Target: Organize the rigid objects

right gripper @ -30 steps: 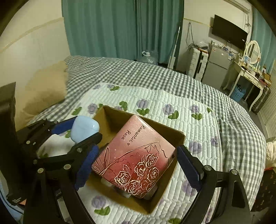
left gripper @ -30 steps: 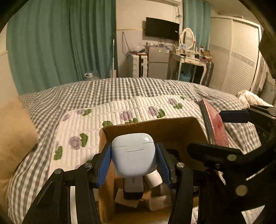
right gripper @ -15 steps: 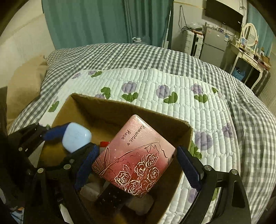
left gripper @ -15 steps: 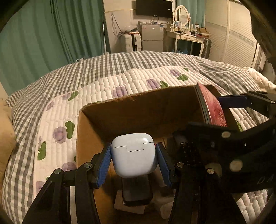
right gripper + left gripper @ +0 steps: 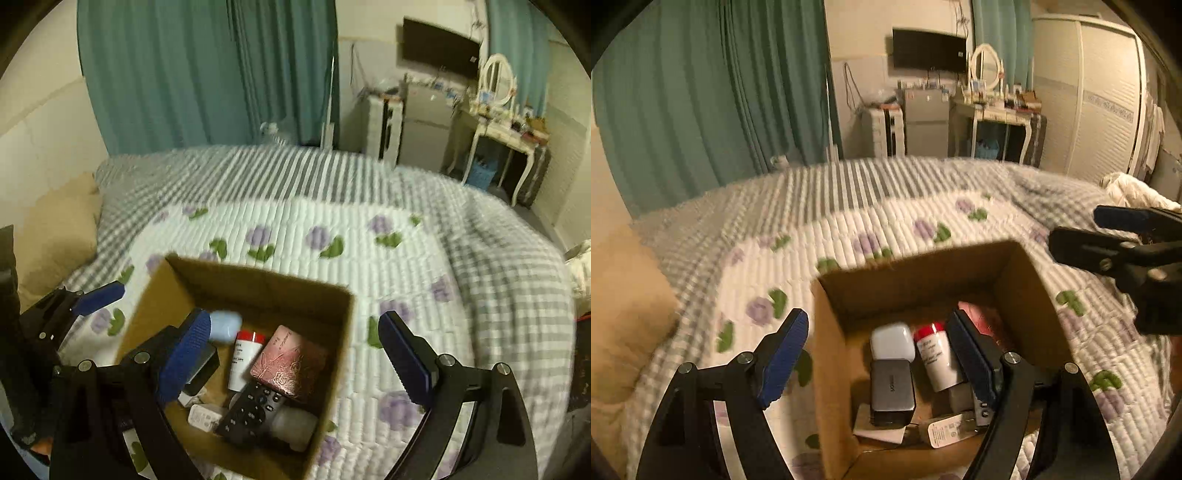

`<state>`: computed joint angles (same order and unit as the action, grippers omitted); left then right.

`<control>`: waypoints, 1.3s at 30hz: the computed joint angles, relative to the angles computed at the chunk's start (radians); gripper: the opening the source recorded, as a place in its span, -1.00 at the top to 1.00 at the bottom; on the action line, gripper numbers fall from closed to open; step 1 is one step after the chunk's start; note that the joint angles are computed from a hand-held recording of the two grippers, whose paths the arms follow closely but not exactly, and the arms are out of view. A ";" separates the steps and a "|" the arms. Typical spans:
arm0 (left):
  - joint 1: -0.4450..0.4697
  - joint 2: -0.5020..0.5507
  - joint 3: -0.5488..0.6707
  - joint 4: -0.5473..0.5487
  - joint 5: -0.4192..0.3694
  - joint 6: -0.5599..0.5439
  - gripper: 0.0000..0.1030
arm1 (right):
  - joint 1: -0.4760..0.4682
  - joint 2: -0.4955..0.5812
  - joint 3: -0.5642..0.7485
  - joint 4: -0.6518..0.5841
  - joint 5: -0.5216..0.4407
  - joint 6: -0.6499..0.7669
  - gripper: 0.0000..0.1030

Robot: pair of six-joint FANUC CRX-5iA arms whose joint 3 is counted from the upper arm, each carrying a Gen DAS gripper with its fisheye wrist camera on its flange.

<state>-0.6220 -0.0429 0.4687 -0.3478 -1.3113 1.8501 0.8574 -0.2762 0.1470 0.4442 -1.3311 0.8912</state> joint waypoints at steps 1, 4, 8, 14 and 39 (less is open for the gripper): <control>-0.024 -0.007 0.016 -0.039 -0.008 0.014 -0.56 | 0.030 -0.015 0.002 0.039 -0.013 -0.016 -0.80; -0.092 -0.034 0.062 -0.132 -0.028 0.035 -0.56 | 0.127 -0.054 0.009 0.159 -0.059 -0.065 -0.80; -0.245 -0.067 0.123 -0.349 -0.079 0.130 -0.59 | 0.303 -0.109 0.003 0.344 -0.125 -0.147 -0.80; -0.459 -0.134 0.128 -0.589 -0.111 0.229 -0.95 | 0.652 -0.188 -0.081 0.696 -0.265 -0.285 -0.90; -0.667 -0.334 -0.255 -0.724 -0.128 0.542 -1.00 | 0.869 -0.369 -0.589 0.786 -0.381 -0.695 -0.99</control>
<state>-1.2890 -0.3773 0.2137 -1.0722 -1.4390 2.3916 1.7268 -0.6449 -0.4422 1.2299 -1.7119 0.1961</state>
